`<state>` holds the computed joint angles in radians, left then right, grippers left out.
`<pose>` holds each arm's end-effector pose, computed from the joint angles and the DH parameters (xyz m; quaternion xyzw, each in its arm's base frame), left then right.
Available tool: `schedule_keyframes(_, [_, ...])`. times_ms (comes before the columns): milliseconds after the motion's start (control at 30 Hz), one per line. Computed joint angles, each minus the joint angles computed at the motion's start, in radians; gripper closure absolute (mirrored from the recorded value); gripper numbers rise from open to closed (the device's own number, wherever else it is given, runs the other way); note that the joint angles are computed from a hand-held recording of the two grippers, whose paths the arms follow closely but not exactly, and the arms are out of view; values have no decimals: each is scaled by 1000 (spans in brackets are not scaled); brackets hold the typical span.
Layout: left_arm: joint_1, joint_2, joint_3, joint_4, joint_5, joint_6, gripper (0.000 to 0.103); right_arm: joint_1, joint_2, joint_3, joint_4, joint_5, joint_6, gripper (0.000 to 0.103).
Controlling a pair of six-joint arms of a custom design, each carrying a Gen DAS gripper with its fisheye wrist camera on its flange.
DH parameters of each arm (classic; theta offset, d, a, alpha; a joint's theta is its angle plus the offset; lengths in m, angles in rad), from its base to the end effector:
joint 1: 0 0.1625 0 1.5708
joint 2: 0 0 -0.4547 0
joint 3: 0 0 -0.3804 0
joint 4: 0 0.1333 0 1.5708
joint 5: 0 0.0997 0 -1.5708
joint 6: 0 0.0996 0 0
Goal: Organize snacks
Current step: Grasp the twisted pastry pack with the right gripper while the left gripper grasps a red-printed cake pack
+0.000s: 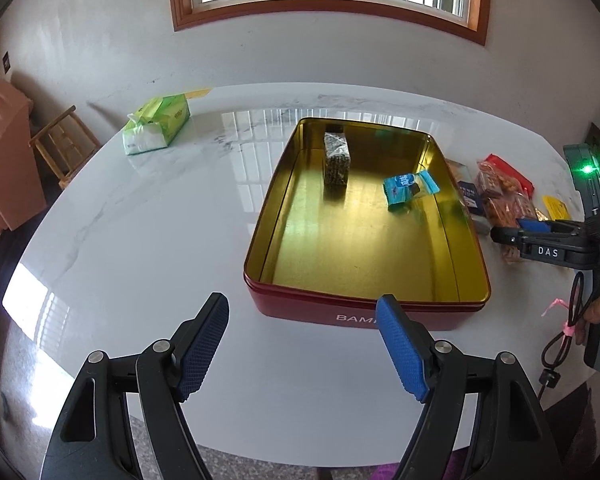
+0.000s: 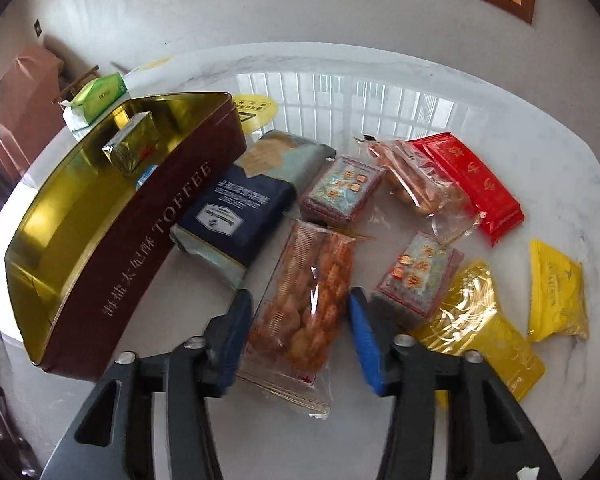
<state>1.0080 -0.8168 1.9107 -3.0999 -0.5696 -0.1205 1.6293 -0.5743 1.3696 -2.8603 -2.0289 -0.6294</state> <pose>-0.1359 -0.6224 0.1493 0.0868 0.8585 -0.3355 0.3781 0.1346 -0.7717 0.1065 0.2661 -0.9077 0.1666 0.2783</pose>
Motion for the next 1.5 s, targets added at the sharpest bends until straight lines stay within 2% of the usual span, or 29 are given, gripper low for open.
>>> schedule_keyframes(33, [-2,0,-1,10,1,-9,26,-4,-18,21,0,9,4,62])
schedule_keyframes(67, [-5,-1,-2,28,-4,-21,26,-10,-40,51,-12,26,6,69])
schedule_keyframes(200, [-24,2,1,20,-16,-13,26,-50,-177,219,-76,123,34,69])
schedule_keyframes(333, [-51,26,-20,6,-36,53,26,-84,-306,352,-176,150,55,69])
schedule_keyframes(400, [-63,40,-46,17,-76,84,26,-110,-363,393,-225,151,70,69])
schedule_keyframes(533, [-72,75,-128,71,-184,127,26,-166,-410,409,-281,139,90,69])
schedule_keyframes(667, [-47,129,-289,246,-355,79,26,-202,-404,384,-339,92,39,69])
schedule_keyframes(800, [-2,251,-571,542,-522,-42,26,-245,-399,356,-346,100,31,69])
schedule_keyframes(900, [19,353,-767,714,-555,-116,26,-269,-395,343,-350,126,34,69])
schedule_keyframes(967, [32,413,-875,786,-587,-140,26,-281,-398,335,-342,142,36,69])
schedule_keyframes(1067, [40,512,-1050,928,-581,-177,26,-287,-379,305,-336,155,44,69])
schedule_keyframes(1167, [39,566,-1135,1002,-539,-204,26,-294,-367,284,-328,166,60,69])
schedule_keyframes(1267, [39,599,-1185,1038,-527,-215,26,-301,-356,262,-311,172,78,68])
schedule_keyframes(1433, [26,639,-1228,1081,-446,-223,26,-309,-350,253,-305,186,86,68])
schedule_keyframes(1467, [23,638,-1215,1064,-433,-218,28,-308,-349,257,-313,185,80,68])
schedule_keyframes(1500, [23,639,-1210,1048,-429,-212,33,-308,-348,256,-312,180,81,68])
